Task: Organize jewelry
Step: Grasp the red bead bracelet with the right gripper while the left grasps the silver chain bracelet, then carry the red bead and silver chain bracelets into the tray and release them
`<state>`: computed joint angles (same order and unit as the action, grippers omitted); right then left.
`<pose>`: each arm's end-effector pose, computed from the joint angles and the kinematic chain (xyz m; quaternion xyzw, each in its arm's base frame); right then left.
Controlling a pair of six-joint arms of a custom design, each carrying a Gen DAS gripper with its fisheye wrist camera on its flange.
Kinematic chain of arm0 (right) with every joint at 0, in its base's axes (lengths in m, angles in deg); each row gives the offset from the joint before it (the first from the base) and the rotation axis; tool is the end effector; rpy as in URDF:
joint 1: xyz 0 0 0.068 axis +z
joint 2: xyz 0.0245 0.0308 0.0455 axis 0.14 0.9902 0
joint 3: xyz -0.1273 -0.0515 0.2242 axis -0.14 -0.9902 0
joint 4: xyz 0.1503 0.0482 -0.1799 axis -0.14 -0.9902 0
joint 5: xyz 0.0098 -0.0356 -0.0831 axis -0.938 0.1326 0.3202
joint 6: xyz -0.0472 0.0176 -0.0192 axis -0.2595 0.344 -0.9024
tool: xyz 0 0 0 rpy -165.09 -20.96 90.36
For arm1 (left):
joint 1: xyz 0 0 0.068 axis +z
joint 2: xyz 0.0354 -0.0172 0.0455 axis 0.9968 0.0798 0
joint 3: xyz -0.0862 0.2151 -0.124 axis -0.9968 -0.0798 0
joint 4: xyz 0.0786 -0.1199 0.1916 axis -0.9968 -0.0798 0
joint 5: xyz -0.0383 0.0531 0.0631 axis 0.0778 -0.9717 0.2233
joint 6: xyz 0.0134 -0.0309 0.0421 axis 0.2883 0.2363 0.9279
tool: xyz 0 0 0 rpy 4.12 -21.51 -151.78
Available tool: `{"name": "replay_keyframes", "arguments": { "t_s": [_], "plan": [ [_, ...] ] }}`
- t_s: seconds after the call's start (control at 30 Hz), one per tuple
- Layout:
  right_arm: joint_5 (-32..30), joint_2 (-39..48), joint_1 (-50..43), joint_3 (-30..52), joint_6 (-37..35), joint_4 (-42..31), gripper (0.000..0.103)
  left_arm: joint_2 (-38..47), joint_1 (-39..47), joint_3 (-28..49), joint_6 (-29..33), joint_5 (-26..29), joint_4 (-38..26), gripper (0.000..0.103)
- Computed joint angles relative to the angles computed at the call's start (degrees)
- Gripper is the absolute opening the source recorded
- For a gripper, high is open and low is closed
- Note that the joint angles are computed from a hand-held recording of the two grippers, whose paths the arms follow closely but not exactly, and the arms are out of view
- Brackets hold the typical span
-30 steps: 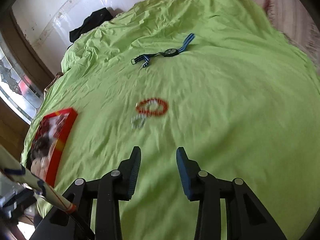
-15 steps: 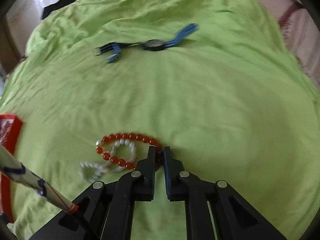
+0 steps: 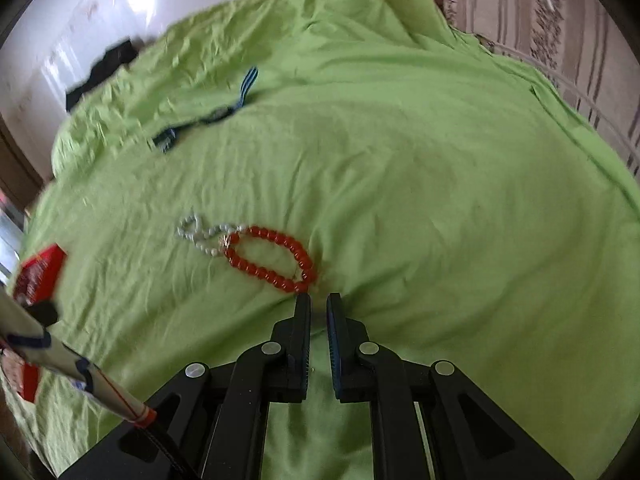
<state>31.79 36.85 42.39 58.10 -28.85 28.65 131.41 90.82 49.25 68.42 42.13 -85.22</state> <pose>0.2636 0.1696 0.1552 0.1384 0.9464 0.0847 0.2794 0.3261 0.0161 0.1669 0.0422 0.9537 -0.1851 0.2334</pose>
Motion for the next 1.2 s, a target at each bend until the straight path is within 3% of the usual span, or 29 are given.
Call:
{"name": "replay_keyframes", "arguments": {
  "t_s": [0.13, 0.3, 0.43, 0.5, 0.53, 0.57, 0.77, 0.8, 0.83, 1.0, 1.2],
  "plan": [
    [-4.5, -1.8, -2.2, -6.3, 0.9, 10.3, 0.009, 9.9, -5.7, 10.3, -4.2, -0.7, -0.3, 0.052],
    [-12.0, -1.9, -5.8, -10.4, 2.2, 19.6, 0.011, 24.2, -9.6, 25.8, -8.7, 2.7, -4.4, 0.052],
    [-15.0, -1.0, -7.2, -10.8, 1.9, 23.3, 0.011, 28.7, -11.2, 30.9, -10.4, 6.2, -4.8, 0.05],
    [-15.8, -0.2, -7.4, -10.1, 1.3, 24.0, 0.015, 30.7, -12.0, 33.6, -10.7, 8.1, -6.7, 0.028],
    [-16.0, 0.2, -7.4, -9.8, 0.9, 24.6, 0.021, 31.2, -12.1, 34.4, -10.3, 8.8, -7.9, 0.005],
    [-16.0, 0.6, -7.2, -9.5, 0.6, 24.6, 0.024, 31.7, -12.3, 34.8, -10.0, 9.4, -9.0, 0.005],
    [-16.9, 3.7, -7.0, -6.8, -0.3, 24.2, 0.025, 25.0, -10.9, 28.6, -9.7, 10.7, -6.8, 0.005],
    [-17.2, 4.3, -7.1, -6.1, -0.5, 23.9, 0.021, 24.0, -10.4, 27.9, -9.2, 11.0, -6.9, 0.005],
    [-17.6, 4.5, -7.3, -6.0, -0.6, 23.9, 0.009, 21.3, -9.6, 26.0, -8.3, 11.6, -7.0, 0.005],
    [-16.4, 1.8, -6.6, -6.8, -1.0, 23.7, 0.008, 11.7, -6.0, 18.5, -5.2, 13.4, -7.4, 0.005],
    [-17.3, -3.0, -4.8, -9.0, -1.2, 25.9, 0.008, 1.2, -0.7, 10.4, -0.2, 10.1, -8.9, 0.005]
  ]
}}
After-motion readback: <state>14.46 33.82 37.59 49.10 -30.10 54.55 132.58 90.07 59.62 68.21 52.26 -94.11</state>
